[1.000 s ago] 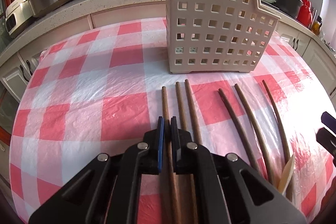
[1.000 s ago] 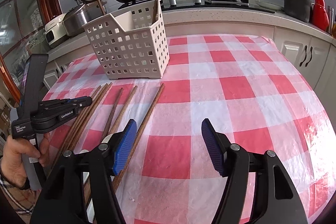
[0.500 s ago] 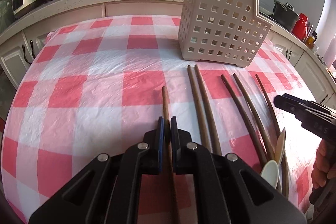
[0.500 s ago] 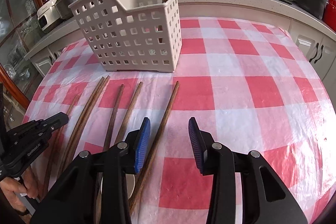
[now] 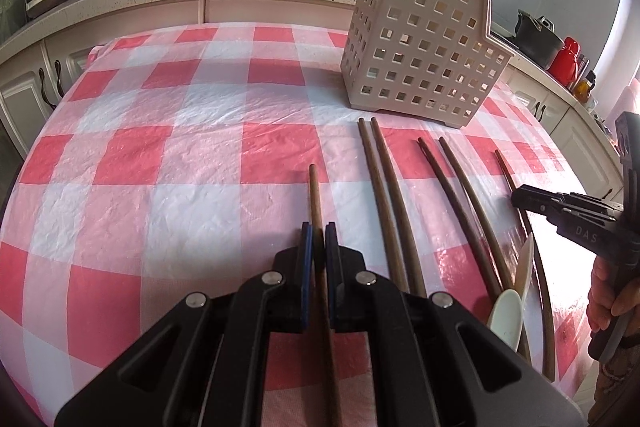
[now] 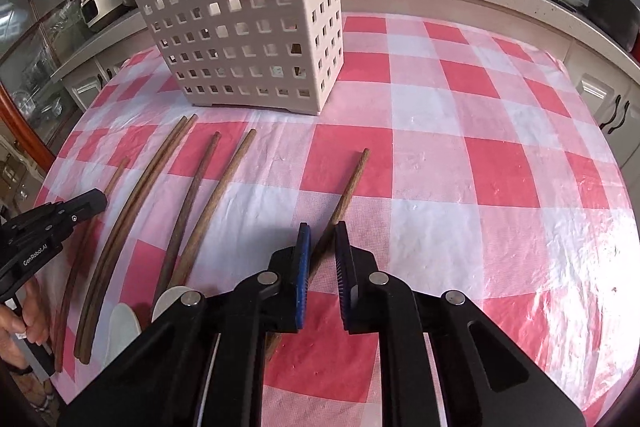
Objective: Organize utensils
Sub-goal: 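Close the left tool on a chopstick while the right tool grasps another chopstick, then lift both held chopsticks and carry them above the white basket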
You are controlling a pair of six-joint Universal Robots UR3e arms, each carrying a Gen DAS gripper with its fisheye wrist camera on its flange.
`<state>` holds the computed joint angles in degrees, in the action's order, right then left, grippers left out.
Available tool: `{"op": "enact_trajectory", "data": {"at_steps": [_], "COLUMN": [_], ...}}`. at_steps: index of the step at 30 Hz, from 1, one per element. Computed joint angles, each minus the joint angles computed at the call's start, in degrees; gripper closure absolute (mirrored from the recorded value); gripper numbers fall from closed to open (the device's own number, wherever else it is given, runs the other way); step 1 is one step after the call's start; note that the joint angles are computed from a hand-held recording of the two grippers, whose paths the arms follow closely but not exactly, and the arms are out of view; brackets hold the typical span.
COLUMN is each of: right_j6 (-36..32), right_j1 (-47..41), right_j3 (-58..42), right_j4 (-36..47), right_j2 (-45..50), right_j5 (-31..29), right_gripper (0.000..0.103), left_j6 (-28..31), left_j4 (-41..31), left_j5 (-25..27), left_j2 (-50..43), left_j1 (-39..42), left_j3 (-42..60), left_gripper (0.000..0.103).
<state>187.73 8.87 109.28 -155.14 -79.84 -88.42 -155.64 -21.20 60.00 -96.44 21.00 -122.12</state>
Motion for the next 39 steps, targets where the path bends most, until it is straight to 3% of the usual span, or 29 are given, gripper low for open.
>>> {"op": "enact_trajectory", "data": {"at_steps": [10,14,22,30,39], "right_j6": [0.5,1.2,-0.2,-0.4,-1.3], "right_j1": [3.4,0.5,-1.4,-2.2,-1.0], "right_j3": [-3.9,3.1,11.4,15.4,16.5], "right_j4": [2.5,-3.9,-9.4,-10.4,-9.5], "right_j2": [2.4,-1.7,-13.2,-23.7,-32.0], "right_j5": [-5.9,-0.4,1.6,1.7,0.8], "right_gripper": [0.093,0.097,0.097,0.097,0.097], "left_j6": [-1.2,-1.6,-1.5,1.1,6.4], "left_j4": [1.8,2.8,1.4,-5.5,-21.0], "left_j5": [4.0,3.4,0.5,-6.9,-15.5], "left_j2": [-0.8,1.3,11.9,27.3,44.8], "left_j1": [-2.8,-2.5,-0.9,5.3,14.8], "left_j3": [1.0,-0.8,-4.4,-9.1,-10.5], "left_gripper": [0.097,0.097,0.097,0.097,0.097]}}
